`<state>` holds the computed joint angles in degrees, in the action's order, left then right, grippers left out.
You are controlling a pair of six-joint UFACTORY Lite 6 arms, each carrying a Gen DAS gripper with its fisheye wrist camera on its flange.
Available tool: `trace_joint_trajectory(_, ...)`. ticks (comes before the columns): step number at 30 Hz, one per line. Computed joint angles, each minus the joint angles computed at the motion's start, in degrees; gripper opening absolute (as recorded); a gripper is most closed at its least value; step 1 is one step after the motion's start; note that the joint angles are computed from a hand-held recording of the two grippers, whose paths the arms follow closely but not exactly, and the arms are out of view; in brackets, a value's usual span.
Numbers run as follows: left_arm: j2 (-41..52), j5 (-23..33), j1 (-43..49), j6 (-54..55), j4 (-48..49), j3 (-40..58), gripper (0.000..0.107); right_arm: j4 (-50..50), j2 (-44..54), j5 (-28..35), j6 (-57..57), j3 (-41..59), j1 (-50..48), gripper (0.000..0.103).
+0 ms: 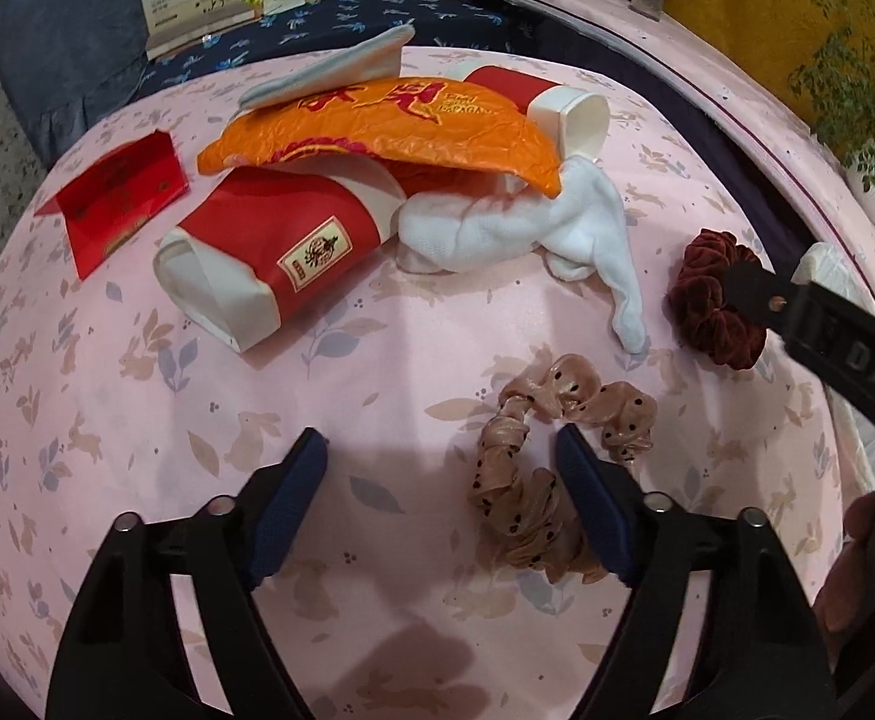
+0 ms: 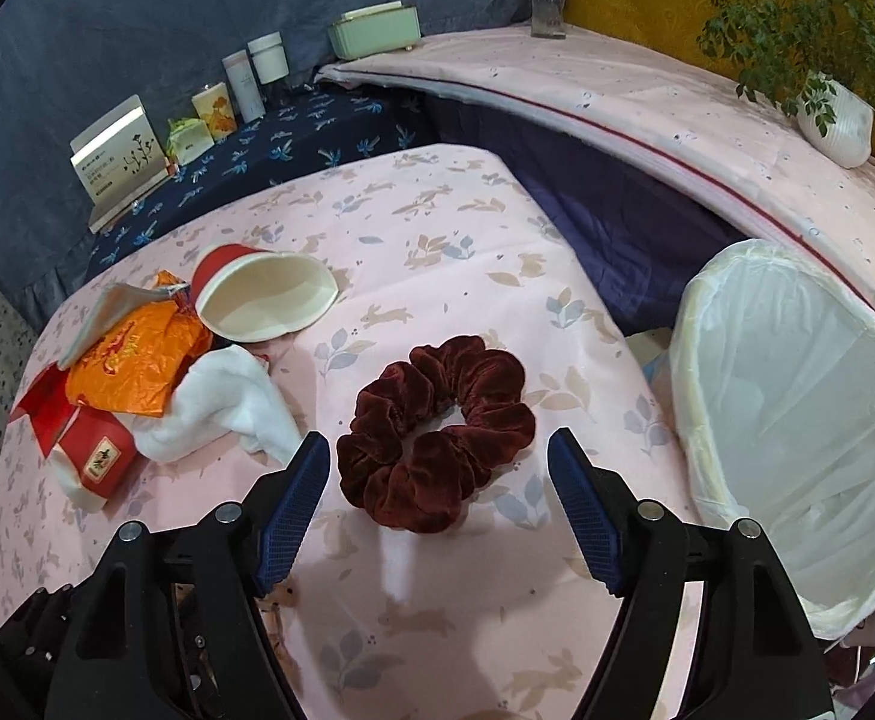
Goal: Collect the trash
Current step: 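Grasp the dark red scrunchie with the right gripper while the left grasps the beige scrunchie, then carry both scrunchies over the bin with both grippers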
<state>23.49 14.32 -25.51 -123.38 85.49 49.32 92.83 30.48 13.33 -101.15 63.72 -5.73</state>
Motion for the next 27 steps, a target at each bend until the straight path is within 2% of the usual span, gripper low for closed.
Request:
trace_joint_trajectory(5, 0.3, 0.4, 0.5, 0.8, 0.4, 0.7, 0.052, -0.9, 4.2, -1.5, 1.5, 3.2, 1.7, 0.072)
trace_joint_trajectory(7, 0.2, 0.5, 0.9, 0.8, 0.8, 0.7, 0.035, -3.7, 5.6, -1.7, 4.4, 4.4, 2.0, 0.072)
trace_joint_trajectory(10, -0.4, -0.8, 2.1, -0.9, 2.9, 0.2, 0.019, -8.1, 7.3, -1.7, 9.0, 5.6, 2.1, 0.065)
trace_joint_trajectory(13, -0.8, -2.3, 3.2, -3.2, 5.5, -0.2, 0.014, -3.7, 7.2, -2.5, 3.8, 4.9, 2.2, 0.056)
trace_joint_trajectory(19, -2.1, -5.7, 4.5, -9.5, 11.7, -1.2, 0.011, -7.8, 6.8, -1.2, 6.9, 4.9, 1.5, 0.034)
trace_joint_trajectory(22, -2.8, -6.6, 4.5, -9.9, 11.7, -1.6, 0.010, -8.3, 5.8, -0.2, 7.0, 3.9, 0.8, 0.030)
trace_joint_trajectory(27, -4.6, -5.7, 3.0, -3.6, 4.6, -1.9, 0.010, -8.1, 2.8, 2.1, 6.1, 1.5, -1.4, 0.028)
